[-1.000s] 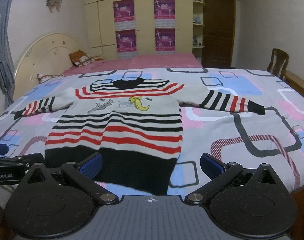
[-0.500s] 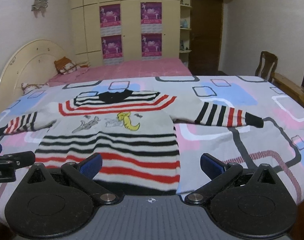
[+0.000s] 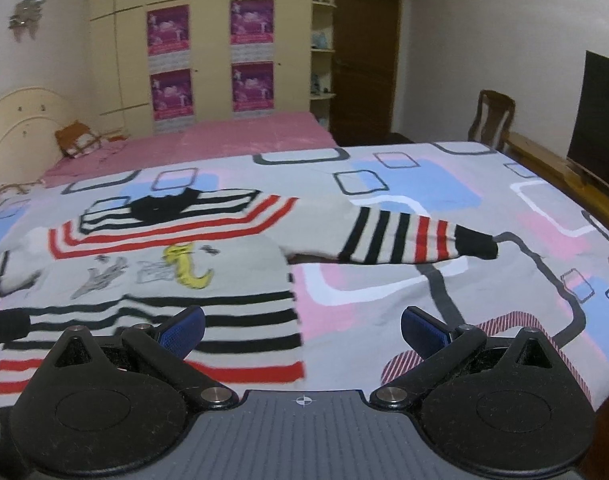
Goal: Fold small clothes
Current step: 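Reach the right tool to the black sleeve cuff and grasp it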
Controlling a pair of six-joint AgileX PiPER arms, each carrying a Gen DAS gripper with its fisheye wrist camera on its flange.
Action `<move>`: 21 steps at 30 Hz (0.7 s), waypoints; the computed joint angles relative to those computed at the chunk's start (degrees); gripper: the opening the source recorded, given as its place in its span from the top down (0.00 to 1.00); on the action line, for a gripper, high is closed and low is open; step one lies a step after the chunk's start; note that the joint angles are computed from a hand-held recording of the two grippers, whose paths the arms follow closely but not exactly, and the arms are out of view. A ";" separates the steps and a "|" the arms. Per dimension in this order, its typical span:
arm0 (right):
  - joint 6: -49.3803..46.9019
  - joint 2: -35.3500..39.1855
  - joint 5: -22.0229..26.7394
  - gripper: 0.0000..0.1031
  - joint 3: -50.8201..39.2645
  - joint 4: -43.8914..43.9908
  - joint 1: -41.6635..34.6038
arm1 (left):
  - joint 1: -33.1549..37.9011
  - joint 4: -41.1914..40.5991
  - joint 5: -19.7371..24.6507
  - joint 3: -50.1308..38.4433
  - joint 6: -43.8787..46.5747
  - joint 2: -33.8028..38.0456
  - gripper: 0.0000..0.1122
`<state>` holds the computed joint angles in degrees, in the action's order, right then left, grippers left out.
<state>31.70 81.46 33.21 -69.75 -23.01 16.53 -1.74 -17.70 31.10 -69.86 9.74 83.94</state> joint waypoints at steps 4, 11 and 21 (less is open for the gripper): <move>-7.44 5.89 -2.73 0.00 -4.01 6.28 -5.57 | -1.72 0.71 0.72 -6.50 -2.50 7.11 0.08; -23.41 19.01 -3.56 0.00 -16.73 21.65 -16.00 | -6.60 13.41 3.52 -24.34 -14.31 22.75 0.08; -30.39 37.16 -0.93 0.00 -34.71 30.73 -27.28 | -10.22 19.15 11.80 -47.70 -22.79 40.22 0.14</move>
<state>1.31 118.62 32.27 -104.46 7.72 -10.75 -11.96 1.45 42.90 -117.56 -13.05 124.16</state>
